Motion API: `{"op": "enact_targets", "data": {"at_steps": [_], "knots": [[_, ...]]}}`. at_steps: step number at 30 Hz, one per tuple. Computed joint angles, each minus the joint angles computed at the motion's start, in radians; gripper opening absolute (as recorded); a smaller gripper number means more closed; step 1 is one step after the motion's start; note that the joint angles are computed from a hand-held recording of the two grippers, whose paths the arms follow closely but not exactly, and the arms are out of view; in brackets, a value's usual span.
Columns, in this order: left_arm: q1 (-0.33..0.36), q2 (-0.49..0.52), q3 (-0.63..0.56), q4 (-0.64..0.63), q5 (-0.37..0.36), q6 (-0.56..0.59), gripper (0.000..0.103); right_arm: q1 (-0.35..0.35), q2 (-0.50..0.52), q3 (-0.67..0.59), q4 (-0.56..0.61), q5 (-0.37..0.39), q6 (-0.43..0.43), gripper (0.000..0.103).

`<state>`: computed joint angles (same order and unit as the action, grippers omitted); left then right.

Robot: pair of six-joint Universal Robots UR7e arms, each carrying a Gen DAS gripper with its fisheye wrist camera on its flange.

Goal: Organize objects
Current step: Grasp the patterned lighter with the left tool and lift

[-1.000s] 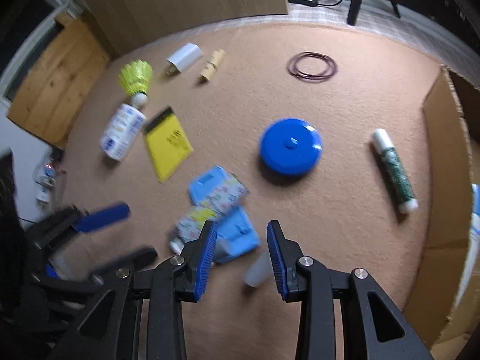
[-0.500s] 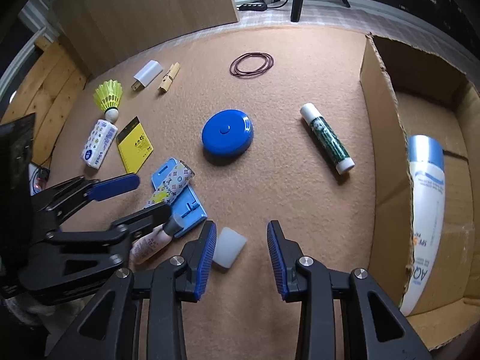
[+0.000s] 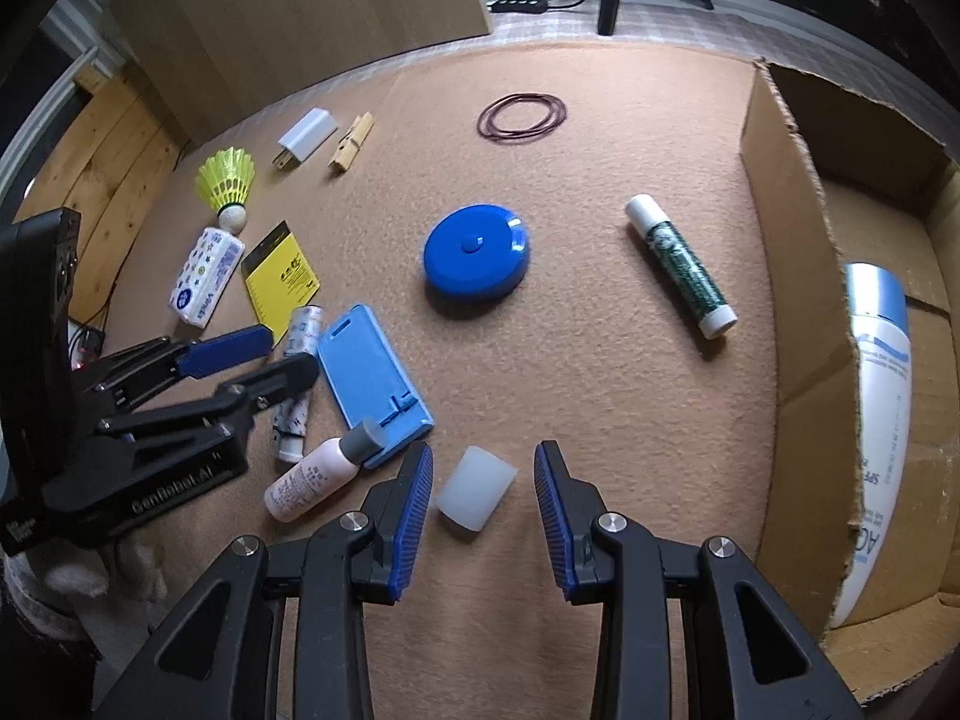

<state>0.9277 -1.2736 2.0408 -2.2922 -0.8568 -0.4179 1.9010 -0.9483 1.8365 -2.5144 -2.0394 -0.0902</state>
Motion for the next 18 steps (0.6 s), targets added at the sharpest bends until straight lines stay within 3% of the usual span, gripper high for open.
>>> {"op": "enact_targets", "data": {"at_steps": [3,7,15,18], "knots": [[0.006,-0.033,0.017,0.008,-0.006,-0.022,0.048,0.008,0.004,0.005,-0.011,-0.018,-0.01,0.032],[-0.004,-0.069,0.038,0.014,-0.005,-0.041,0.06,0.008,-0.004,0.029,-0.03,-0.023,-0.002,0.033],[-0.026,-0.047,0.045,0.048,0.025,-0.056,0.06,0.021,0.023,0.041,-0.057,-0.063,-0.011,0.033],[-0.035,-0.036,0.055,0.046,0.054,-0.046,0.054,0.029,0.029,0.046,-0.069,-0.092,-0.037,0.033]]}}
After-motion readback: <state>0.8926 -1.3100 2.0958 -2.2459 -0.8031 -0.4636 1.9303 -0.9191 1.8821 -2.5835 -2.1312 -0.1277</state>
